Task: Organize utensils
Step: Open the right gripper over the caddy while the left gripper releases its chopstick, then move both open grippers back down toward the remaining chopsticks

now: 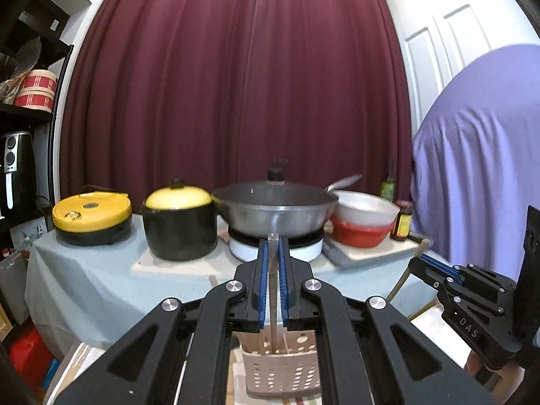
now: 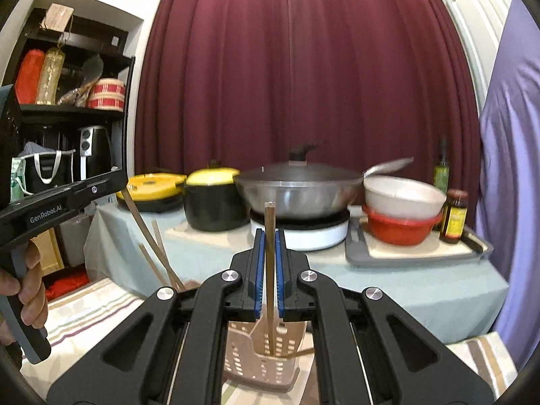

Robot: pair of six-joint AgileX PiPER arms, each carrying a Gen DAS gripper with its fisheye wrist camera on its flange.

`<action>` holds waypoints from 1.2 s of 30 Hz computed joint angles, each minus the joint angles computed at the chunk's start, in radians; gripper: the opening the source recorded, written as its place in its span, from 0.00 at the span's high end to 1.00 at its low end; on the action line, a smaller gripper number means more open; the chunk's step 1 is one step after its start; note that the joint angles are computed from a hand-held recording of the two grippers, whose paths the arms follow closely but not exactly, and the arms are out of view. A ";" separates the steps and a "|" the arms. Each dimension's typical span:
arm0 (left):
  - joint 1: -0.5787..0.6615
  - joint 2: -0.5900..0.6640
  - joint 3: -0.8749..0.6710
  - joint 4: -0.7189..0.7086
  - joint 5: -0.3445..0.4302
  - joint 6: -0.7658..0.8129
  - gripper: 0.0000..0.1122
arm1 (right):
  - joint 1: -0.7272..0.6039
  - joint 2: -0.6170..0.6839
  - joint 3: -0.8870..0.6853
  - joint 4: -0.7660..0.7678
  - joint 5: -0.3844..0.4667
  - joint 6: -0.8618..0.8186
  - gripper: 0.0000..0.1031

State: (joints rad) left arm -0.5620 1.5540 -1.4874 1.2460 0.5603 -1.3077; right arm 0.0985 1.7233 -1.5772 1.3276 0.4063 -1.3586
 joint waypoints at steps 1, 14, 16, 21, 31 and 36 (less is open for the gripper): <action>0.005 0.009 -0.005 -0.016 -0.005 0.011 0.94 | 0.004 0.009 0.001 -0.007 -0.005 0.005 0.94; 0.006 0.004 0.042 -0.079 -0.012 0.034 0.67 | 0.042 -0.045 0.110 0.001 -0.073 -0.048 0.74; -0.016 -0.017 0.065 -0.062 0.006 0.023 0.66 | 0.037 -0.079 0.144 0.009 -0.074 -0.065 0.74; -0.072 -0.085 0.154 -0.013 0.060 -0.035 0.64 | 0.011 -0.182 0.258 0.044 -0.061 -0.109 0.74; -0.204 -0.210 0.387 -0.033 0.186 -0.169 0.64 | -0.074 -0.406 0.604 0.090 -0.020 -0.197 0.74; -0.284 -0.259 0.501 -0.040 0.264 -0.275 0.64 | -0.123 -0.492 0.749 0.047 0.010 -0.178 0.74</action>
State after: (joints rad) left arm -0.8462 1.2953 -0.9860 1.2056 0.8239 -1.5824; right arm -0.0246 1.2316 -0.8279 1.3747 0.4161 -1.5364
